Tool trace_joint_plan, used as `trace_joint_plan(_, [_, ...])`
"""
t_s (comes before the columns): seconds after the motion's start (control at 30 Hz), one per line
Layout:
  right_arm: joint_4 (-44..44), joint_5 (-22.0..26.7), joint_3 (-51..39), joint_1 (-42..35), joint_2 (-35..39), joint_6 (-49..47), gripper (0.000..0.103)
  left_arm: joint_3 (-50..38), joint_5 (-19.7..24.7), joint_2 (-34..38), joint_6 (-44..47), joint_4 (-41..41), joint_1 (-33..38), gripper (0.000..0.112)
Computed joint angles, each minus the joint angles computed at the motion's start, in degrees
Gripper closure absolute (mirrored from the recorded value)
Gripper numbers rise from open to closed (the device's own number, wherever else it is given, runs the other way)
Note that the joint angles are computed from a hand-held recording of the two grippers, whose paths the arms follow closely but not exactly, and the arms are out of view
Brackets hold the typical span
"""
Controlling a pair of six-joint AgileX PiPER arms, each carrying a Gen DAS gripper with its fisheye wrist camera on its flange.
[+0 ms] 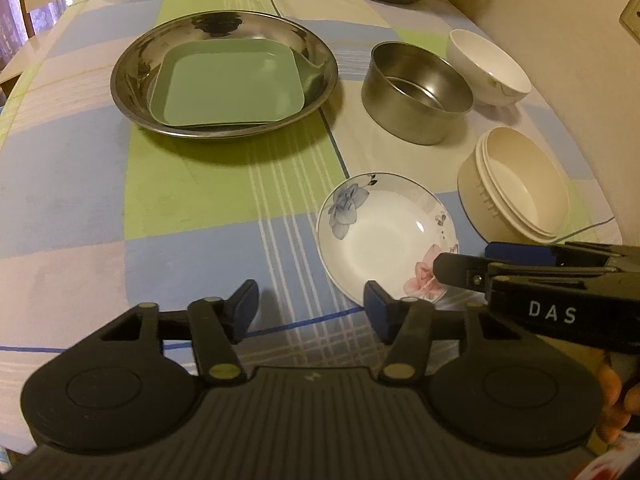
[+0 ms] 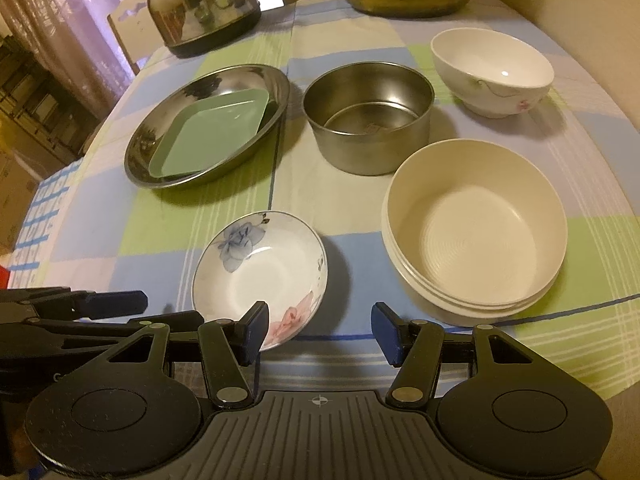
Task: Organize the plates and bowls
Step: 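Move the left tool to the white floral saucer and grasp its rim, then carry the floral saucer with the left tool onto the green plate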
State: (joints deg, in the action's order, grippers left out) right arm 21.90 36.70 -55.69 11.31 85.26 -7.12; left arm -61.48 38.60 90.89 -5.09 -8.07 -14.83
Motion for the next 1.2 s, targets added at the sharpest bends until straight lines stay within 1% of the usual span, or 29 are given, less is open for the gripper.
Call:
trace_joint_plan(0.07, [0.7, -1.0, 0.3, 0.2, 0.3, -0.3, 0.057, 0.1, -0.9, 0.3, 0.7, -1.2, 0.3, 0.066])
trace_joint_plan(0.3, [0.4, -4.9, 1.2, 1.5, 0.9, 0.4, 0.068, -0.3, -2.7, 1.8, 2.8, -4.4, 0.9, 0.074])
trace_joint_plan(0.4, [0.6, -5.9, 1.1, 1.6, 1.7, 0.2, 0.076, -0.5, -3.4, 2.4, 2.9, -4.2, 0.7, 0.08])
trace_joint_plan(0.53, [-1.1, -6.8, 0.5, 2.1, 3.0, 1.6, 0.079, -0.8, -4.1, 3.3, 3.1, -4.3, 0.7, 0.083])
trace_joint_plan(0.6, [-2.0, -6.9, 0.0, 2.4, 3.6, 2.3, 0.081, -1.2, -4.1, 3.8, 3.3, -4.6, 0.8, 0.089])
trace_joint_plan(0.67, [-2.2, -7.0, -0.2, 2.3, 4.1, 2.4, 0.084, -1.5, -4.1, 4.3, 3.0, -4.4, 0.7, 0.09])
trace_joint_plan(0.73, [-2.3, -7.1, -0.5, 2.3, 4.5, 2.5, 0.086, -1.8, -4.1, 4.6, 3.3, -4.4, 0.7, 0.094])
trace_joint_plan(0.83, [-0.5, -7.1, -0.5, 1.8, 4.8, 0.5, 0.09, -2.0, -4.3, 5.0, 4.0, -5.1, 0.8, 0.096])
trace_joint_plan(0.9, [0.3, -7.3, -0.5, 1.8, 5.0, -0.6, 0.094, -2.2, -4.2, 5.3, 5.7, -6.6, 1.1, 0.1])
trace_joint_plan(1.2, [0.3, -5.7, -2.3, 1.5, 5.7, -0.6, 0.095, -2.8, -3.9, 5.5, 7.0, -7.3, 1.6, 0.1])
